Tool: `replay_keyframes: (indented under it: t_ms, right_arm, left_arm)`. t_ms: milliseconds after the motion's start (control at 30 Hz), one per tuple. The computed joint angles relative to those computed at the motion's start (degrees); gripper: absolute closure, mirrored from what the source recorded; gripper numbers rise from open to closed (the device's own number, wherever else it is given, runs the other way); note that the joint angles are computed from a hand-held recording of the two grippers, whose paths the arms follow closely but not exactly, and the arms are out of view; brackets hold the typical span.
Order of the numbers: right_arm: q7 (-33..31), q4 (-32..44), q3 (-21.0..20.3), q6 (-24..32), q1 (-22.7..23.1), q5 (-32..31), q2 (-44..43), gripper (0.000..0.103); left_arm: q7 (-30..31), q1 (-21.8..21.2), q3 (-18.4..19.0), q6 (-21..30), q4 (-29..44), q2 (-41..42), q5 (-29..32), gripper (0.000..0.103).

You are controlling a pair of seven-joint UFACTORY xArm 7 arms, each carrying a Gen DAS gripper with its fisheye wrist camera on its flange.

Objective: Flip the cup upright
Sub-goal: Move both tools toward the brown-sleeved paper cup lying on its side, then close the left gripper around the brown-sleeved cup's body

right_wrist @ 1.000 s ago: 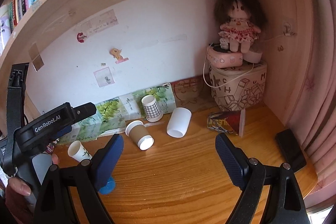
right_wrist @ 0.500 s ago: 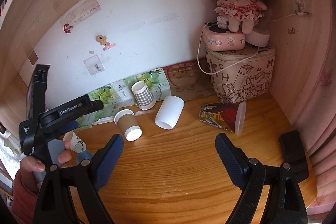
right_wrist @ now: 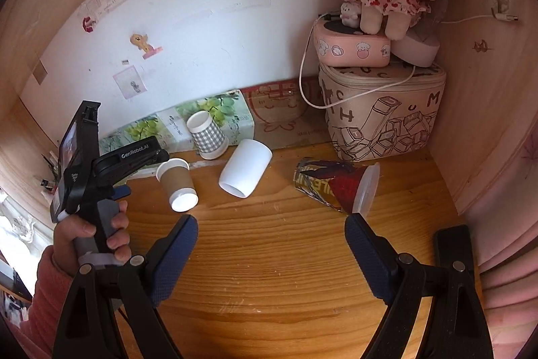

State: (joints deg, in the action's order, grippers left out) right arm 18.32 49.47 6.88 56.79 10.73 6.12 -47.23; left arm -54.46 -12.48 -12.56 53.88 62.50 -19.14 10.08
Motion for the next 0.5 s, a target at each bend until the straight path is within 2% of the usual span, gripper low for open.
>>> replay_keyframes:
  t_ms: [500]
  right_arm:
    - [-5.80,3.31,-0.60,1.55,0.94,-0.56,6.01,0.013]
  left_arm:
    - [-4.11,-0.50,1.13,-0.01,0.46,6.51,0.93,0.003]
